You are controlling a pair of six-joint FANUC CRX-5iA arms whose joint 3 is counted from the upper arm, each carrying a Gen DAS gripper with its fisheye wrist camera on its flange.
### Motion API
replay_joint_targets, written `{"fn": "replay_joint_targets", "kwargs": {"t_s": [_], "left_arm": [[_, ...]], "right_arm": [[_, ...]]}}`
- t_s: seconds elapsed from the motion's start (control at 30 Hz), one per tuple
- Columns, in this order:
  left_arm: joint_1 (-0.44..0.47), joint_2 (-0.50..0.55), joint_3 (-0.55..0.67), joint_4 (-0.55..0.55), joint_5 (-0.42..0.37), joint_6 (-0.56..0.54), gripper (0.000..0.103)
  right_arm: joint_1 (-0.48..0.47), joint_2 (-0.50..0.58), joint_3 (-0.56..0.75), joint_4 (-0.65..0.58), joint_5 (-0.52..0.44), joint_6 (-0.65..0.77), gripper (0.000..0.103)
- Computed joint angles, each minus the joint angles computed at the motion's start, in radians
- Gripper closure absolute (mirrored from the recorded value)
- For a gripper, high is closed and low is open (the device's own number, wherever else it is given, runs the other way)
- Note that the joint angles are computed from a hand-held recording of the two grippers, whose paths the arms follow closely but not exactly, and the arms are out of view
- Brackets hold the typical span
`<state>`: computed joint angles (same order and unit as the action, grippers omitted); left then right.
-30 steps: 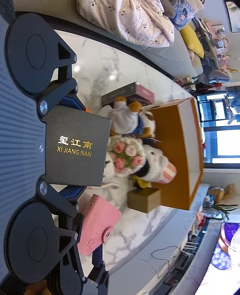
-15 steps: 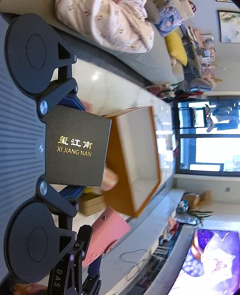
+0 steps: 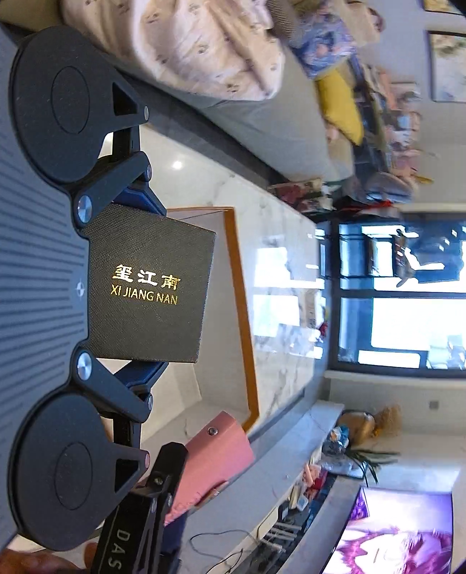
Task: Organize objects
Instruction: 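Lower the black box and pink wallet into the orange box, opening both grippers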
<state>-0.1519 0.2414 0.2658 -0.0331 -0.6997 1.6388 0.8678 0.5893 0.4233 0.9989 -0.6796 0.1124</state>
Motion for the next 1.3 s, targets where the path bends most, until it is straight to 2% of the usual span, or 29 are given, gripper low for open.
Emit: {"fn": "replay_joint_targets", "kwargs": {"t_s": [0.13, 0.2, 0.37, 0.5, 0.63, 0.87, 1.07, 1.3], "left_arm": [[0.000, 0.062, 0.048, -0.002, -0.033, 0.029, 0.009], [-0.013, 0.094, 0.088, -0.046, -0.065, 0.064, 0.009], [-0.036, 0.137, 0.134, -0.101, -0.117, 0.084, 0.009], [-0.058, 0.153, 0.173, -0.154, -0.160, 0.092, 0.008], [-0.063, 0.156, 0.181, -0.165, -0.168, 0.075, 0.008], [-0.076, 0.170, 0.206, -0.191, -0.186, 0.084, 0.007], [-0.081, 0.177, 0.217, -0.207, -0.194, 0.089, 0.007], [-0.076, 0.180, 0.222, -0.193, -0.196, 0.092, 0.007]], "right_arm": [[-0.017, 0.110, 0.187, -0.166, -0.058, 0.153, 0.023], [-0.017, 0.161, 0.278, -0.227, -0.110, 0.235, 0.023], [-0.006, 0.249, 0.428, -0.269, -0.246, 0.330, 0.023], [0.003, 0.276, 0.487, -0.296, -0.338, 0.421, 0.023], [0.015, 0.314, 0.559, -0.307, -0.423, 0.502, 0.023], [0.028, 0.301, 0.563, -0.335, -0.483, 0.495, 0.023], [0.028, 0.304, 0.557, -0.317, -0.477, 0.475, 0.019], [0.027, 0.304, 0.552, -0.303, -0.478, 0.466, 0.021]]}}
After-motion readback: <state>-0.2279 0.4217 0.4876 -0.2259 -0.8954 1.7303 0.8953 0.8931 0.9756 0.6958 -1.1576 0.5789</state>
